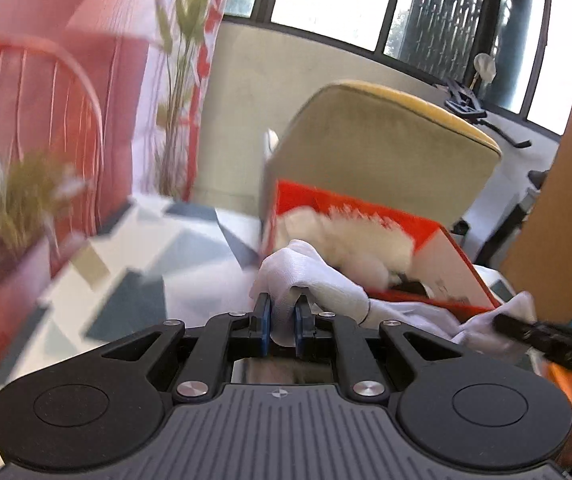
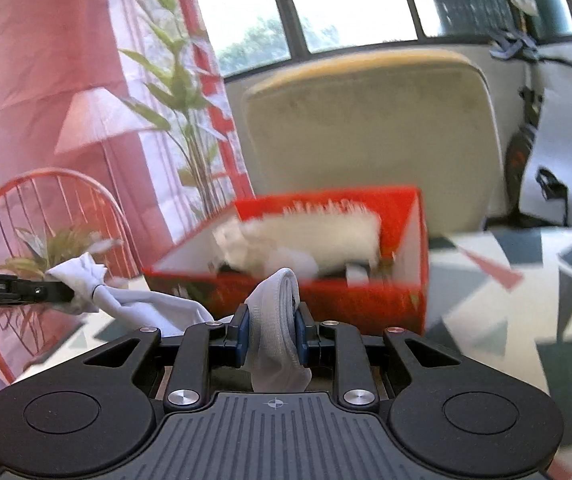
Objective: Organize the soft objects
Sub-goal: 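Lift the white cloth with both grippers toward the red box, then lower the white cloth into the box and open both grippers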
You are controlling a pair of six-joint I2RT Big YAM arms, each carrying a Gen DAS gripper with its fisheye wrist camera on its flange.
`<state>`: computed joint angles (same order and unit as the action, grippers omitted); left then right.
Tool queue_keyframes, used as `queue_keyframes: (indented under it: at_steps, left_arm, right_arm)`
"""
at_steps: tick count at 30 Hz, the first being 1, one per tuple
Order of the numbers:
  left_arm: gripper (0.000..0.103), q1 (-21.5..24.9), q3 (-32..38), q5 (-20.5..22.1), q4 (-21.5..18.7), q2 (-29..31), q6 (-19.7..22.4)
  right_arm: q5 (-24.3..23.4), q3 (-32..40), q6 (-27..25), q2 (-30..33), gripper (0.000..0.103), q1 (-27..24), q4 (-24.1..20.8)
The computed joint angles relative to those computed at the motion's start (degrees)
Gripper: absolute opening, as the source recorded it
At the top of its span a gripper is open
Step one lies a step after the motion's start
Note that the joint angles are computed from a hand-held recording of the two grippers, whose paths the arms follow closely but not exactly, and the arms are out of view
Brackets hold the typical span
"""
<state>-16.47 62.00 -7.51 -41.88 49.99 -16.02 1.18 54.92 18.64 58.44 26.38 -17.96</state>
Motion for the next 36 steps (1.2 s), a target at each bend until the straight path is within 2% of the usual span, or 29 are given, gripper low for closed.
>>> queue_keyframes:
  at_steps: [5, 8, 10, 15, 20, 23, 31, 36]
  left_arm:
    - [0.013, -0.5, 5.9, -3.6, 3.7, 5.8, 5.7]
    - [0.013, -1.0, 10.6, -3.7, 4.7, 10.7, 9.5]
    - [0.013, -1.1, 14.2, -2.8, 2.6, 14.6, 12.0]
    - [0.013, -1.6, 21.2, -1.2, -6.9, 23.1, 16.1]
    - [0.013, -2.1, 22.5, 1.7, -11.4, 26.9, 17.1]
    - [0.013, -2.3, 22.3, 4.1, -12.5, 28.0, 17.6]
    - [0.013, -1.4, 24.6, 6.2, -14.4, 31.3, 16.8]
    - [0.013, -0.6, 25.8, 7.4, -15.1, 32.8, 15.1]
  right_arm:
    - [-0.7, 7.6, -4.7, 4.8, 0.021, -2.5, 0.8]
    - [0.1, 13.1, -6.4, 8.8, 0.021, -3.9, -0.1]
    - [1.0, 16.1, -7.0, 11.1, 0.020, -4.8, -1.2]
    - [-0.3, 22.4, -9.1, 16.4, 0.019, -6.6, -8.6]
    - [-0.9, 25.6, -10.0, 20.7, 0.018, -7.1, -16.1]
    - [-2.0, 26.3, -8.4, 22.1, 0.017, -7.4, -17.9]
    - [-2.2, 29.5, -9.0, 25.7, 0.016, -7.1, -22.9]
    - [-1.6, 31.0, -8.2, 27.4, 0.016, -7.5, -24.0]
